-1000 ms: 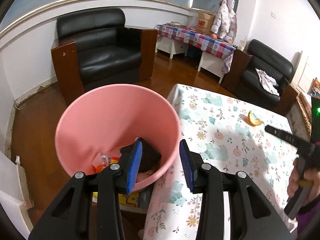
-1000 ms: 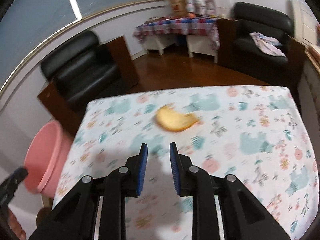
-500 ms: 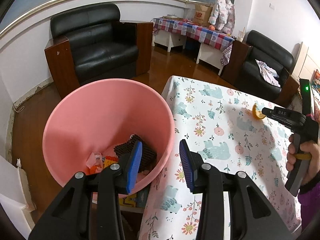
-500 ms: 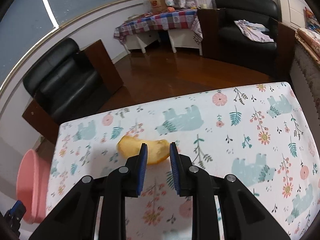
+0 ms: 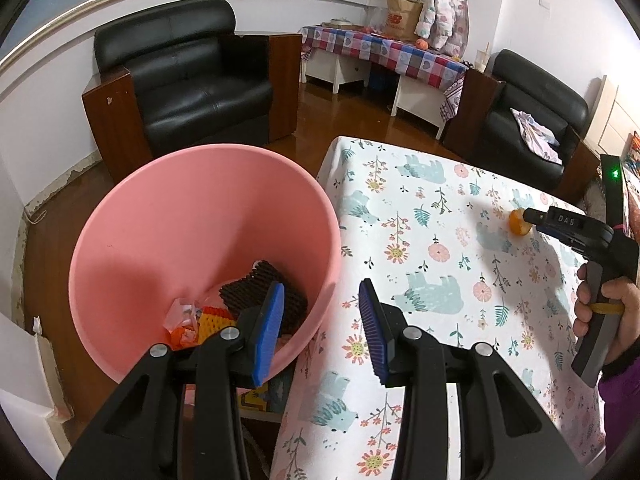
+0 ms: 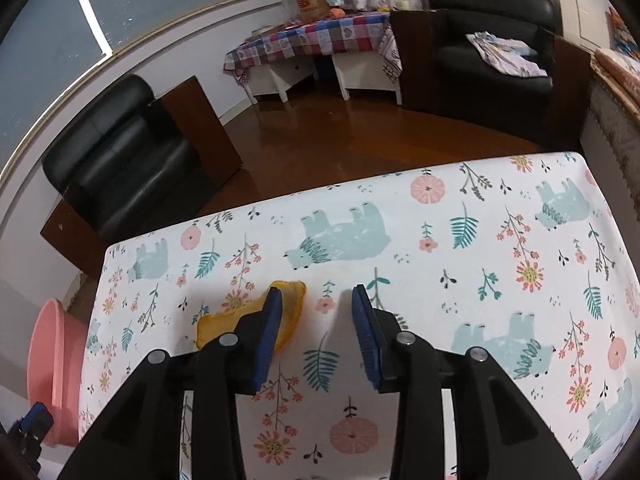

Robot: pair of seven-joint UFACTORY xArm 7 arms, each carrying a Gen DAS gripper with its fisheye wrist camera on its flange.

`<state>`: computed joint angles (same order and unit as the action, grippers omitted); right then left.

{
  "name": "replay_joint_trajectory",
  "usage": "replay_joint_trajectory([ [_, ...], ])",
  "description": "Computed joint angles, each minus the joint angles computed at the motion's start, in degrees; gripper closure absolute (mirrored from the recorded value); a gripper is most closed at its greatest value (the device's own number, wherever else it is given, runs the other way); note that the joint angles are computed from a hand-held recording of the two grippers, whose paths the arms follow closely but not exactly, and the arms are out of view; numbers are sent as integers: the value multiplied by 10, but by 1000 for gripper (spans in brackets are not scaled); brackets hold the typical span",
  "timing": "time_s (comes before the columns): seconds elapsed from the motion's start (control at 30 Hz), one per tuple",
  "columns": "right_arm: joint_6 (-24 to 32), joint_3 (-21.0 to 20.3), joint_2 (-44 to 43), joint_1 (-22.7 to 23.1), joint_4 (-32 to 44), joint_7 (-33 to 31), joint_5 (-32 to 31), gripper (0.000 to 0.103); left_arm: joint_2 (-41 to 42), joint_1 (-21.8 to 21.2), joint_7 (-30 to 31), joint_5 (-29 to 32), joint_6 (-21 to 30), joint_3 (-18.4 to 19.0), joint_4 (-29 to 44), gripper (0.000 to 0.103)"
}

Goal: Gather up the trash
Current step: 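Move the right gripper to the yellow peel on the tablecloth, then close the right gripper on the yellow peel, then carry the yellow peel over the pink bin with the right gripper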

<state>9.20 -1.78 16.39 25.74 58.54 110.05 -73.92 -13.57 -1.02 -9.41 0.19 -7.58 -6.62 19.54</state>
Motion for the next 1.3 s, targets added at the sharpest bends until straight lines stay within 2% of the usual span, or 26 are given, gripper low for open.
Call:
replay_joint_trajectory([
  [0.07, -12, -2, 5, 4, 6, 5, -14, 71, 2, -9, -1, 0, 1, 7, 1, 64],
  [0.1, -14, -4, 8, 9, 11, 13, -30, 73, 3, -2, -2, 0, 1, -1, 1, 64],
  [0.17, -2, 1, 10, 13, 17, 10, -38, 86, 4, 4, -3, 0, -1, -8, 1, 64],
  [0.23, 10, 9, 12, 13, 21, -6, -28, 95, 4, 4, -4, 0, -1, -8, 1, 64],
  [0.27, 11, 10, 13, 13, 22, -7, -26, 96, 4, 5, -5, -1, -1, -10, 0, 64],
  [0.47, 14, 12, 0, 19, 16, 28, -60, 98, 3, -1, -6, 0, -7, -6, -2, 64],
  [0.63, 26, 39, -28, 17, 8, 62, -105, 98, -8, -3, -7, -3, -9, -9, -7, 64],
  [0.77, 34, 68, -48, 13, 3, 79, -128, 98, -26, 11, -11, -5, -10, -29, -15, 64],
  [0.87, 37, 87, -55, 16, 6, 64, -121, 98, -40, 16, -14, -5, -9, -34, -23, 64],
  [1.07, 48, 108, -53, 40, 33, 11, -90, 98, -69, 15, -17, -4, -7, -19, -38, 64],
  [1.3, 65, 110, -23, 87, 86, -71, -39, 98, -103, 26, -16, -1, -1, -4, -55, 64],
])
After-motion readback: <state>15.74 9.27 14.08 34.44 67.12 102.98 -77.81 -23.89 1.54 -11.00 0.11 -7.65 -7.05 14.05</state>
